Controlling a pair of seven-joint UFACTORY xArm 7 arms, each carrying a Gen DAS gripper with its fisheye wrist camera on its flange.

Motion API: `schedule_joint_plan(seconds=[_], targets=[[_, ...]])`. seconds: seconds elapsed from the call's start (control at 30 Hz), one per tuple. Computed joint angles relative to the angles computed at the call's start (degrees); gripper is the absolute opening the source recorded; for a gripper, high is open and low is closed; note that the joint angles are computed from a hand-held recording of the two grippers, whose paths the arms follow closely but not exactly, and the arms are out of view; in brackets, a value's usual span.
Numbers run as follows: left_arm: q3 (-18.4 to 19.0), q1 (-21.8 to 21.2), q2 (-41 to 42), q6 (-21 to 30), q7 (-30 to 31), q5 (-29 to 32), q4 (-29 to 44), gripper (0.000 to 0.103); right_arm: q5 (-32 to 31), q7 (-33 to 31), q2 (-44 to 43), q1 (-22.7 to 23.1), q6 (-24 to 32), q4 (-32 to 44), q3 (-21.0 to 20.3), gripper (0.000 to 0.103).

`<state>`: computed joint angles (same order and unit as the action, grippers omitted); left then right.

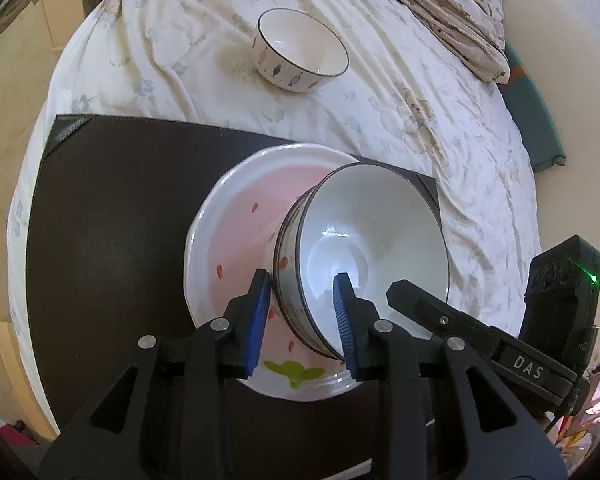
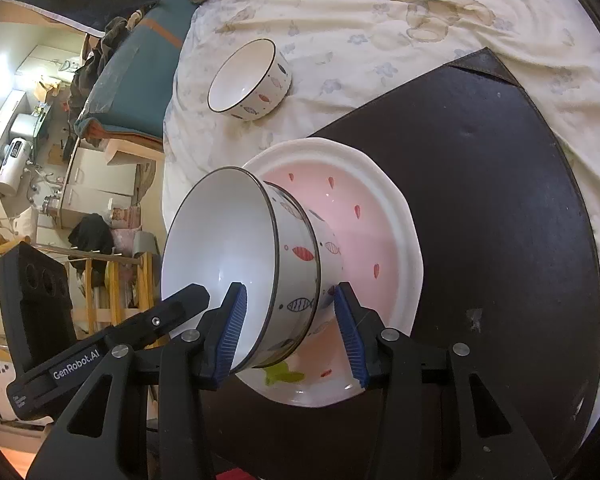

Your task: Organize plates and bowls

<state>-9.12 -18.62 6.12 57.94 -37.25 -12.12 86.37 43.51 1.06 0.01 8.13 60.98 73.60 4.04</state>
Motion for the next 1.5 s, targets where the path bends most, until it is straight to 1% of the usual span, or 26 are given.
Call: schedule_joint_plan(seconds=[0.2, 0.27, 0.37, 0.4, 0.43, 0.5, 0.53, 0.6, 0.67, 0.7, 0.77, 0.8, 0.83, 0.9, 0.97, 1.0, 1.03, 1.07, 1.1, 1.13, 1.17, 1.23, 1.27, 1.3, 1.37, 1.5], targets=[[0.31, 0.66, 0.04, -0.9, 0.16, -1.24, -0.4, 0.029, 1.61, -0.4, 1.57, -0.08, -0.56, 1.28, 0.28, 0.049], [0.27, 0.63, 0.13, -0.75, 0.63, -0.8, -0.24, 0.03, 1.58, -0.25, 1.79, -0.1, -0.91, 1.48, 0.43, 0.049], [0.16, 0.2, 0.46, 0.5, 1.14, 1.51, 0.83, 0.03, 1.71, -0.38, 1.76, -0.16, -0.82, 1.58, 0.54, 0.05], [0.11, -0.11, 0.48, 1.0, 1.1, 2.99, 1.25, 0.035, 1.45, -0.36, 1.68, -0.11, -1.09, 1.68, 0.61, 0.05], [0.08, -0.41, 0.38, 1.46, 1.03, 4.37, 1.56, 0.043, 1.23, -0.42, 1.6, -0.05, -1.44, 1.69, 0.66, 0.05], [0.03, -1.06, -0.52, 0.64, 0.47, 7.44, 1.08, 0.051, 0.84, -0.57, 1.24, 0.06, -2.4, 1.53, 0.71, 0.051], [0.0, -1.48, -1.06, 0.09, -0.2, 9.84, 0.74, 0.054, 0.3, -0.34, 0.89, 0.16, -3.07, 1.31, 0.73, 0.051], [-0.07, -2.06, -1.44, 0.52, -1.52, 13.55, 0.83, 0.056, -0.37, -0.3, 0.21, 0.31, -3.84, 0.96, 0.68, 0.051], [-0.09, -2.37, -1.7, 1.37, -2.77, 15.85, 0.93, 0.057, -0.28, -0.76, -0.68, 0.43, -4.3, 0.37, 0.53, 0.054], [-0.12, -2.57, -1.76, 2.19, -3.67, 17.32, 1.16, 0.057, -0.27, -0.97, -1.14, 0.5, -4.56, 0.02, 0.43, 0.058], [-0.2, -3.18, -1.63, 4.52, -5.61, 21.56, 2.06, 0.057, -0.94, -0.91, -1.94, 0.66, -5.12, -0.6, 0.24, 0.062], [-0.3, -3.58, -1.44, 6.0, -6.14, 23.99, 2.71, 0.061, -1.38, -0.72, -2.29, 0.74, -5.34, -0.86, 0.16, 0.064], [-0.37, -3.79, -1.2, 6.61, -6.33, 24.86, 3.16, 0.065, -2.24, -0.27, -2.69, 0.84, -5.73, -1.16, 0.13, 0.067], [-0.27, -3.77, -1.97, 6.31, -6.5, 25.29, 2.43, 0.065, -3.28, 0.05, -3.35, 1.01, -6.49, -1.76, 0.0, 0.071], [-0.25, -3.68, -3.17, 5.82, -7.5, 26.34, 1.21, 0.065, -4.07, 0.3, -3.94, 1.23, -7.16, -2.21, -0.12, 0.071], [-0.27, -3.58, -3.97, 5.12, -8.3, 27.05, 0.42, 0.065, -4.31, 0.34, -4.16, 1.32, -7.37, -2.34, -0.2, 0.074], [-0.32, -3.41, -4.78, 4.03, -9.04, 27.61, -0.45, 0.07, -4.74, 0.59, -4.46, 1.42, -7.8, -2.5, -0.21, 0.078], [-0.35, -3.14, -5.56, 2.87, -9.4, 27.82, -1.29, 0.077, -5.09, 0.63, -5.03, 1.58, -8.96, -2.99, -0.15, 0.08], [-0.39, -2.81, -6.27, 1.69, -9.47, 27.67, -2.0, 0.096, -5.31, 0.43, -5.53, 1.77, -9.91, -3.36, -0.15, 0.083], [-0.45, -2.5, -6.87, 0.48, -9.58, 27.48, -2.62, 0.103, -6.33, 0.11, -6.39, 2.07, -11.85, -3.96, 0.1, 0.087], [-0.5, -2.17, -7.49, -0.51, -9.71, 27.36, -3.24, 0.103, -6.95, -0.01, -6.8, 2.34, -12.71, -4.16, 0.11, 0.089], [-0.76, -1.64, -8.16, -0.76, -10.35, 27.5, -3.55, 0.103, -8.42, -0.18, -7.55, 2.92, -14.2, -4.28, 0.2, 0.1], [-0.87, -1.41, -8.35, -0.8, -10.75, 27.49, -3.61, 0.103, -8.86, -0.56, -7.84, 3.25, -14.7, -4.23, 0.19, 0.103], [-0.92, -1.16, -8.57, -0.81, -11.24, 27.48, -3.71, 0.103, -9.19, -0.83, -8.02, 3.51, -15.22, -4.26, 0.14, 0.103], [-1.03, -0.72, -8.74, -0.35, -12.21, 27.76, -3.58, 0.103, -11.78, -0.63, -8.76, 3.96, -17.05, -4.66, 0.55, 0.103], [-1.27, -0.32, -7.55, 2.28, -12.79, 29.87, -0.99, 0.103, -15.29, -0.19, -9.25, 4.78, -19.27, -4.93, 0.77, 0.103]])
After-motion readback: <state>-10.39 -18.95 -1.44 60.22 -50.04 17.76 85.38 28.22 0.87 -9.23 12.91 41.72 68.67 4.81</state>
